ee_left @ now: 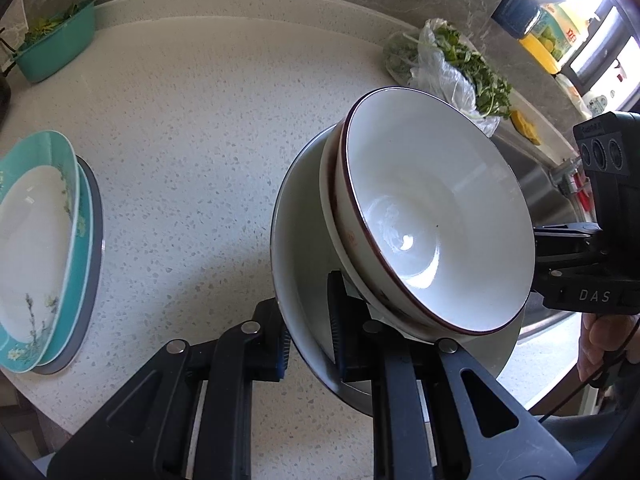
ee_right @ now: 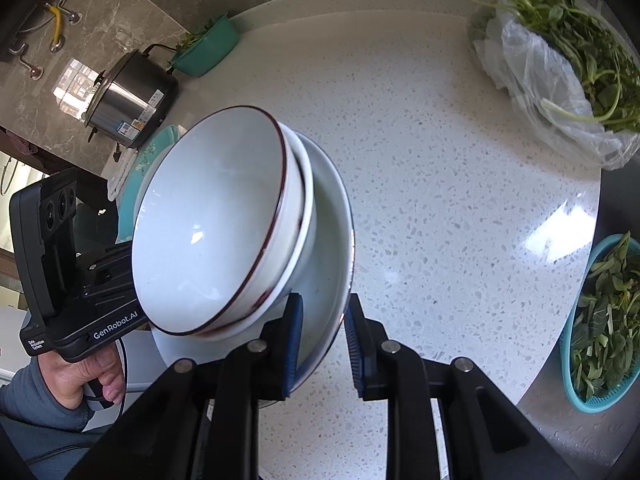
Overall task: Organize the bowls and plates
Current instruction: 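Lift the bowl stack with both grippers and carry it over the teal plates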
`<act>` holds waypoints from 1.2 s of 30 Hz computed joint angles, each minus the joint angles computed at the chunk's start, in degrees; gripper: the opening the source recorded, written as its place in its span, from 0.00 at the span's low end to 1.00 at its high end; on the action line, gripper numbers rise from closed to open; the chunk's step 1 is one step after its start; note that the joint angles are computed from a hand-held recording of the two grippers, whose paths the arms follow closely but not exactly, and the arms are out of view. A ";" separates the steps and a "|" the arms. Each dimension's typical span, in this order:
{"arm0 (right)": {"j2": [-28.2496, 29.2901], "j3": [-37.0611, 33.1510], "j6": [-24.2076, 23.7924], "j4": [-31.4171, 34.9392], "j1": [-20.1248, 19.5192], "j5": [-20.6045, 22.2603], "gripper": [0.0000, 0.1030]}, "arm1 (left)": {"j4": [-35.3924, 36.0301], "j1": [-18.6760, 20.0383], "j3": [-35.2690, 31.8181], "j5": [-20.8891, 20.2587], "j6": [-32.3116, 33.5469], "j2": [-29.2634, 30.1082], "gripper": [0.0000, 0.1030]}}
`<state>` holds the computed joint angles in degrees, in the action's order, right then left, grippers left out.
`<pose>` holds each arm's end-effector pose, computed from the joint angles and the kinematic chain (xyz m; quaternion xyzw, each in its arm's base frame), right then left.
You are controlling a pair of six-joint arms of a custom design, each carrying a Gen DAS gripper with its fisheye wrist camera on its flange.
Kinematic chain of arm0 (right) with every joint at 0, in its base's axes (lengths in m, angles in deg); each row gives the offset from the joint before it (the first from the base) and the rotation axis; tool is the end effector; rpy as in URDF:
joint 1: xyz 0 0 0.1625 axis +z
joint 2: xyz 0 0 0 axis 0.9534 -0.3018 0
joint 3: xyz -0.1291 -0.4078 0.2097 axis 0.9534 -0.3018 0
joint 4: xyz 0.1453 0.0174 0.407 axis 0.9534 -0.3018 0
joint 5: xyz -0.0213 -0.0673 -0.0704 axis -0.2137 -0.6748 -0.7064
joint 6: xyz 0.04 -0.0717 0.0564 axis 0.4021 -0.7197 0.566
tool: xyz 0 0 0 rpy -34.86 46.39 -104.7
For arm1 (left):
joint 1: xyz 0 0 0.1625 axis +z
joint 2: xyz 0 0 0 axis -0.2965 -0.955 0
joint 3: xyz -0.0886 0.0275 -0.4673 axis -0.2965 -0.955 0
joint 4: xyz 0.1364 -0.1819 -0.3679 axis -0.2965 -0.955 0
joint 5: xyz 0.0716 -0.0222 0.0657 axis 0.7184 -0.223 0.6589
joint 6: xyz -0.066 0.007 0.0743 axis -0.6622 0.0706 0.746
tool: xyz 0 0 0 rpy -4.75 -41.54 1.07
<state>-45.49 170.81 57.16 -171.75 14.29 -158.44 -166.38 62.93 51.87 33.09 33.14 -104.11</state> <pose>0.0714 -0.6246 0.3351 0.2304 -0.9638 -0.0264 0.1315 -0.3507 -0.6426 -0.0847 0.0175 0.9378 -0.2239 0.2648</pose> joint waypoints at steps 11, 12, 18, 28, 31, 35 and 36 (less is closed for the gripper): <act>-0.06 -3.08 -0.27 4.26 4.68 1.64 0.23 | 5.74 -3.61 4.79 2.62 -7.40 -7.78 0.13; 0.03 -3.23 -0.25 4.45 5.31 1.70 0.23 | 5.95 -3.97 5.79 2.88 -8.05 -8.91 0.13; 1.64 -3.81 1.15 4.00 9.95 2.24 0.23 | 6.73 -5.12 11.91 5.07 -9.43 -16.54 0.13; 8.57 -3.23 7.41 -1.40 16.60 2.51 0.23 | 7.30 -2.75 22.96 5.43 -6.90 -30.28 0.12; 11.13 -3.59 9.23 -2.47 17.79 2.48 0.23 | 7.18 -1.07 25.30 4.81 -5.35 -33.33 0.12; 14.07 -3.62 11.30 -4.28 18.76 2.18 0.23 | 4.79 0.80 28.90 3.87 -3.22 -35.98 0.12; 14.58 -3.52 11.56 -4.75 18.84 2.07 0.23 | 4.00 1.39 29.45 3.58 -2.48 -36.17 0.12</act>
<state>-30.91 167.29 68.71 -176.50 33.13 -156.37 -162.38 64.32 81.33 36.66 30.65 -140.28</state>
